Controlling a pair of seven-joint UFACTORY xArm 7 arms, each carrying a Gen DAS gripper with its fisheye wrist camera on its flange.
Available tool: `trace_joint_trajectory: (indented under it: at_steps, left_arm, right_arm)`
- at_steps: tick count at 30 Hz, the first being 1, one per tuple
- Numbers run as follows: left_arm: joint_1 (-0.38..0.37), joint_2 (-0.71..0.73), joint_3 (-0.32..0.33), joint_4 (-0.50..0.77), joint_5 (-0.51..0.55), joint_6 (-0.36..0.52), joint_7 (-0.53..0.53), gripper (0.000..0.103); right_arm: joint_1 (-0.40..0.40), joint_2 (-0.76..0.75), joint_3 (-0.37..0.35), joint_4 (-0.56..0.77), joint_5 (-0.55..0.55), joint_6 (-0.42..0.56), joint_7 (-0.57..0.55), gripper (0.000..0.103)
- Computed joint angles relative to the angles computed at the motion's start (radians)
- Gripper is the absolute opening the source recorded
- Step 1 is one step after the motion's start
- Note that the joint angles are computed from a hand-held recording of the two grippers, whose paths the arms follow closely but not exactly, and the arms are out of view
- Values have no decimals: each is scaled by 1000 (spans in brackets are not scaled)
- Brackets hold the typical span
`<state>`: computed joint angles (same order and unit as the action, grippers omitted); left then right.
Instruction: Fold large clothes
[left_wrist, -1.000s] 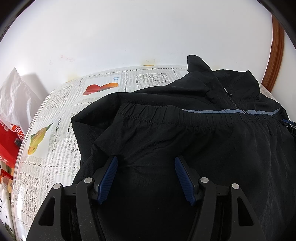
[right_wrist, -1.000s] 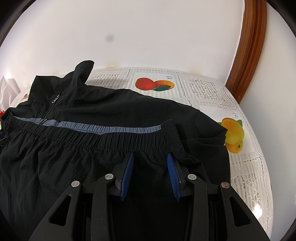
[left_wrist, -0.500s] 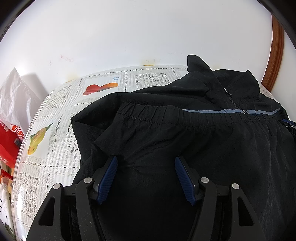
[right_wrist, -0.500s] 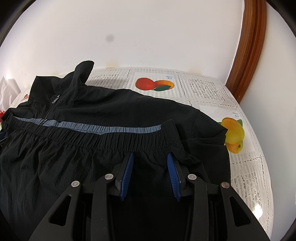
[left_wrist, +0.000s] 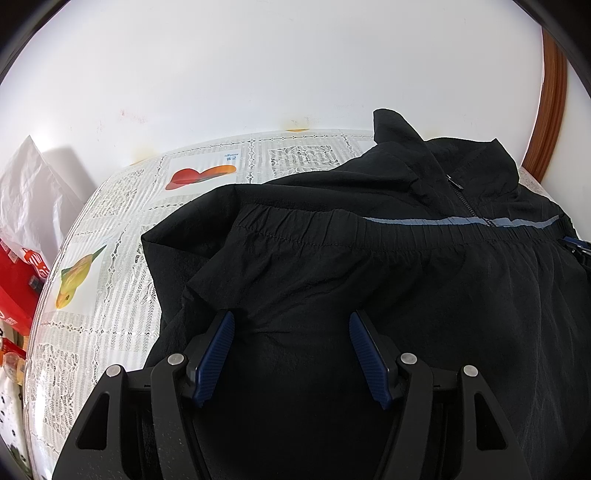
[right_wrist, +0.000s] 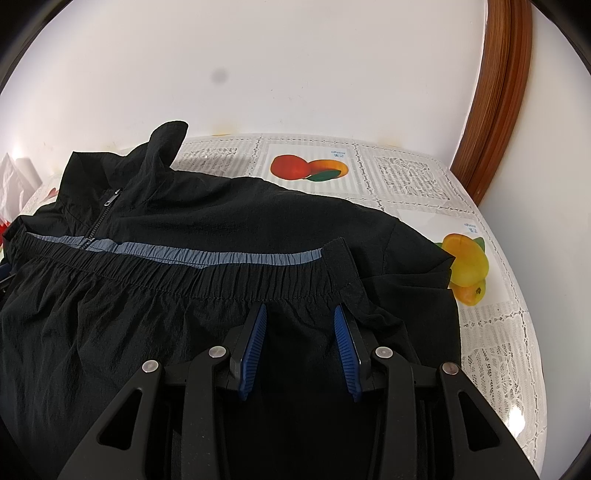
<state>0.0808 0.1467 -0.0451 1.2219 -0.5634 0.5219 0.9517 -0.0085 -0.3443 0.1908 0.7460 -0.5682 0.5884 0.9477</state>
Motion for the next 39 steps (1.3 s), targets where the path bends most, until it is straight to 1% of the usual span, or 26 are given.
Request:
trace_joint_trajectory:
  at_steps: [20,24,30,32,34,35,36,39]
  left_arm:
    - [-2,-1,0,-2,10,-7,-5,62]
    - [-8,0,0,-3,32,-20,-15,64]
    - [-8,4,-3,2,36,-20,-21,64]
    - [-4,1,-4,1,26,-16,-15,64]
    - [-3,-5,-7,-6,15,-27,4,66]
    - [-2,-10,-8,-10,4,-27,17,66]
    - [-1,-13,-7,-11,-3,-27,24,67]
    - [1,-24,2,-8,-11,-21,21,67]
  right_arm:
    - [5,3,3,6,-7,10,8,39]
    - [8,-1,-9,-1,8,-3,-7,39]
    - [1,-6,-13,-8,21,-17,-24,39]
    - [1,-14,-15,-17,31,-29,-27,40]
    - [1,-35,-16,-35,40,-56,-30,47]
    - [-3,-48,-10,-43,38,-67,-27,48]
    - [-9,-62,3,-48,32,-67,-18,50]
    - [-15,-94,52,-37,16,-36,16,51]
